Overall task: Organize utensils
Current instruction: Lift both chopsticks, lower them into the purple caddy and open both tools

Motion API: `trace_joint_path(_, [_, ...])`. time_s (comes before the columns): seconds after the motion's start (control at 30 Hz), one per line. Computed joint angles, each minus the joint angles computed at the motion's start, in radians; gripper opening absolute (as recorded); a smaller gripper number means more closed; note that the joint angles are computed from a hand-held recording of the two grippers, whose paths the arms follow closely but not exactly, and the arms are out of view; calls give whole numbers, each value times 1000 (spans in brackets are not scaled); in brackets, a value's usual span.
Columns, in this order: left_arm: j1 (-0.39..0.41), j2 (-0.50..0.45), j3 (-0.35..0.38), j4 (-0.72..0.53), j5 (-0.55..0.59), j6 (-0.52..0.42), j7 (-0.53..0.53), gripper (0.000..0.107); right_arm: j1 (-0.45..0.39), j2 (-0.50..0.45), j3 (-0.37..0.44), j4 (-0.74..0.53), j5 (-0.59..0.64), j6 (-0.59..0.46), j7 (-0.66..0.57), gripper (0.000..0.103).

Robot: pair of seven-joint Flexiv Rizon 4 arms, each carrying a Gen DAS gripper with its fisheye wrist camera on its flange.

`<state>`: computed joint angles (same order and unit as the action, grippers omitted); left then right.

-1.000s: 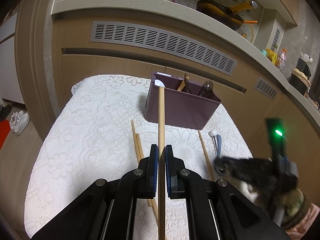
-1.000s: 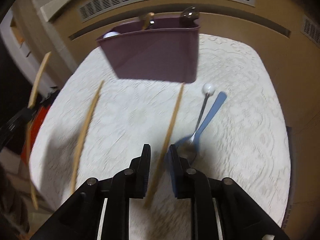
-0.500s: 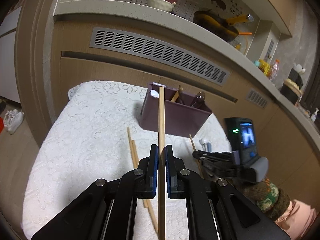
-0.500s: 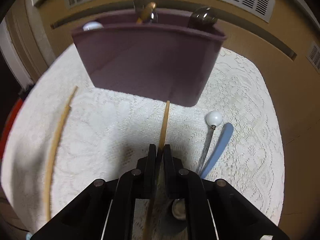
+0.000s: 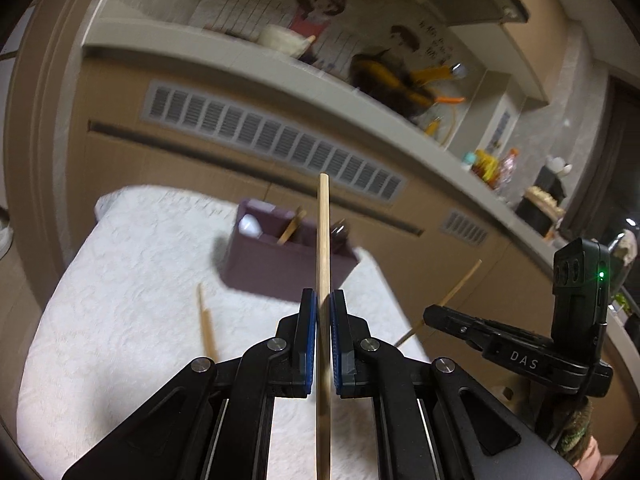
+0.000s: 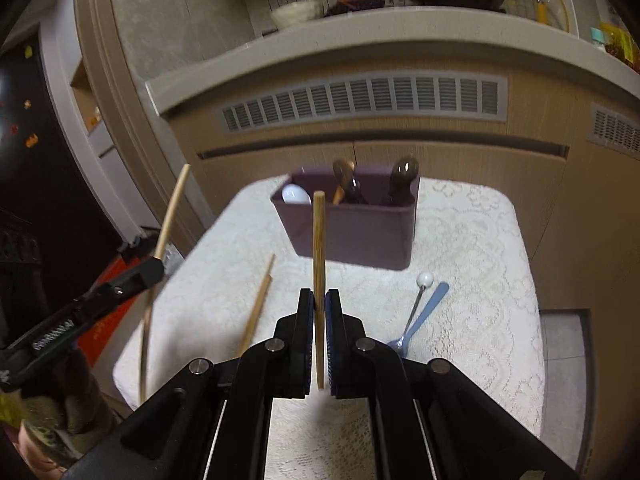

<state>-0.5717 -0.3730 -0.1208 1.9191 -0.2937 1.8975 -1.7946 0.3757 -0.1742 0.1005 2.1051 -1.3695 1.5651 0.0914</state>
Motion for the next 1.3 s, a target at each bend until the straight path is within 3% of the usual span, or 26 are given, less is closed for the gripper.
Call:
trace_joint_path(0.07, [-25,5,9,-24,-52,19,78,7,-16,27,-22,-24,-118,26,91,6])
trace_joint_path(0.17, [-163,-12,176,-129,-66,29,141,7,-54,56,2,-73,-206,10,134,6])
trace_joint_path(0.23, [-277,-58,304,-228,-141,59,261,7,-70,69,16,-120,-243,-24,131,6])
trace_joint_path(0.3, [-327,-113,373,-320,-205,100,342,7,-72,78,30,-156,-227,-65,86,6])
trace_joint_path(0.53, [-174,-252,259,-610,-183,101,438,7,-46,32,22,-322,-176,-189,-59,6])
trace_joint_path(0.77, [-121,-451,242,-877,-284,43,543,7,-33,-83,-41,-443,-194,-150,-57,6])
trace_joint_path(0.8, [-110,-486,240,-924,-301,19,547,7,-34,-100,-48,-453,-196,-137,-50,6])
trace_joint_path(0.87, [-126,-572,324,-1029,-372,-41,534,7,-38,-140,-58,-469,-159,-108,-70,6])
trace_joint_path(0.97, [-111,-666,380,-1137,-381,-110,471,7,-26,-184,-81,-474,-120,-89,-100,6])
trace_joint_path(1.03, [-94,-705,372,-1173,-358,-133,439,7,-23,-230,-83,-468,-32,-76,-166,6])
trace_joint_path(1.17, [-89,-805,505,-1270,-374,-235,304,7,-4,-268,-101,-457,80,-64,-245,6])
trace_joint_path(1.3, [-88,-846,569,-1270,-362,-262,191,7,-24,-319,-43,-451,276,-56,-394,6])
